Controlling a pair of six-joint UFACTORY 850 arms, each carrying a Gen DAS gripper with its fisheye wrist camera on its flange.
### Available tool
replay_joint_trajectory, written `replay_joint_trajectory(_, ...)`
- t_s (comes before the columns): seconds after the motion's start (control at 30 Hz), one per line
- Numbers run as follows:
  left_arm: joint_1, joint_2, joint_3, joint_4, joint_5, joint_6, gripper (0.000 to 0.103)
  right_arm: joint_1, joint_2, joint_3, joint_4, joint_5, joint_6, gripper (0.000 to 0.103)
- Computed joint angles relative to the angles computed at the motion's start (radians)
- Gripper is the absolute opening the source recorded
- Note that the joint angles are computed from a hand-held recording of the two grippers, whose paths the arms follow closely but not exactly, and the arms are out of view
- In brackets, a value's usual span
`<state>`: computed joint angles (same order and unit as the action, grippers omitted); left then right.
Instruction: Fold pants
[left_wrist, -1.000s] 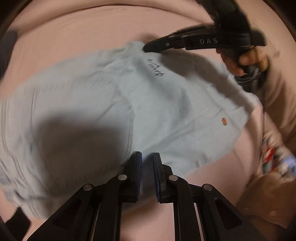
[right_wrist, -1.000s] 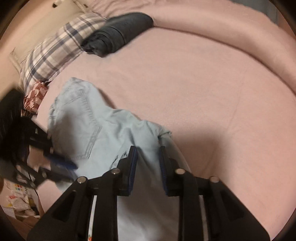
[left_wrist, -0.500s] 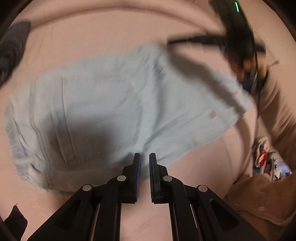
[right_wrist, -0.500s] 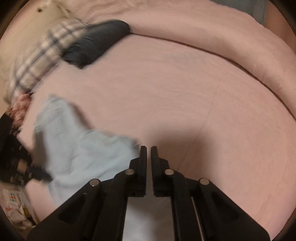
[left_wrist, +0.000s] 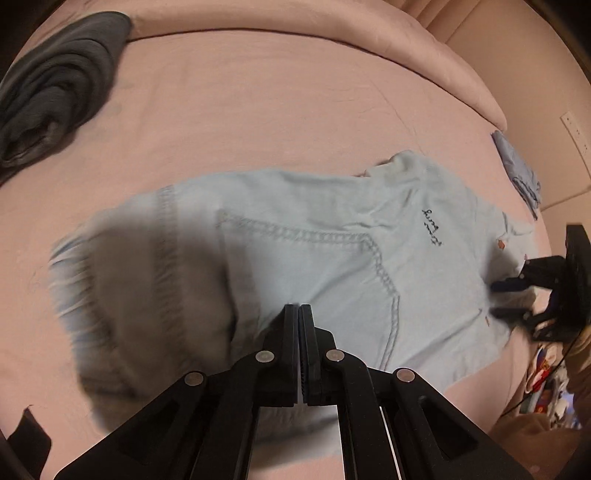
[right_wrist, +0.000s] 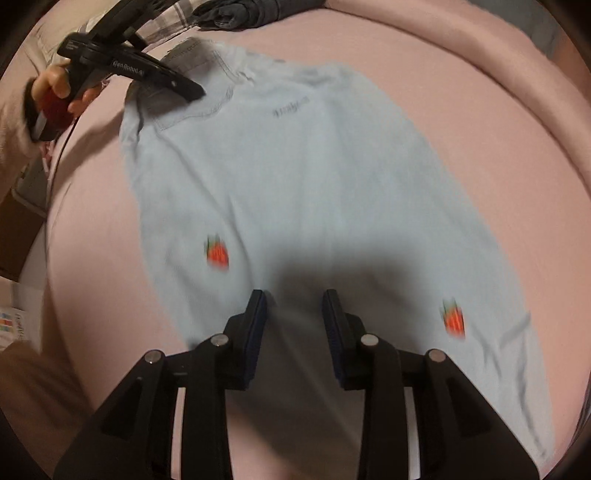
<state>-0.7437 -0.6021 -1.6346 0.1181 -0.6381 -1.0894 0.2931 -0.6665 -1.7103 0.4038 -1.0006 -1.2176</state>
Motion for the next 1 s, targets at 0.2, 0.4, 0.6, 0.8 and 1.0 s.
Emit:
replay_joint_trajectory(0.2,-0.010,-0.058,-0.162,0.068,-0.028,0.123,0.018,-0.122,-0.105,-0.234,0.135,-0.090,0.097,0.041)
replay_joint_trajectory(0.4,0.039,-0.243,-0.416,-0.013,-0.156,0.296,0.034,-0.147,-0.275,-0.526,0.018,-0.101,0.199,0.040)
replay_joint_trajectory(0.6,0.065,-0.357,-0.575,-0.132,-0.316,0.482,0.041,-0.110,-0.415,-0.737,0.006,-0.249,0.245,0.045)
replay_joint_trajectory(0.8,0.073,-0.367,-0.625,-0.092,-0.384,0.462,0.041,-0.098,-0.489,-0.839,-0.053,-0.368,0.254,0.047)
replay_joint_trajectory(1.0,0.073,-0.392,-0.652,-0.125,-0.433,0.555,0.045,-0.089,-0.459,-0.787,-0.081,-0.336,0.230,0.037)
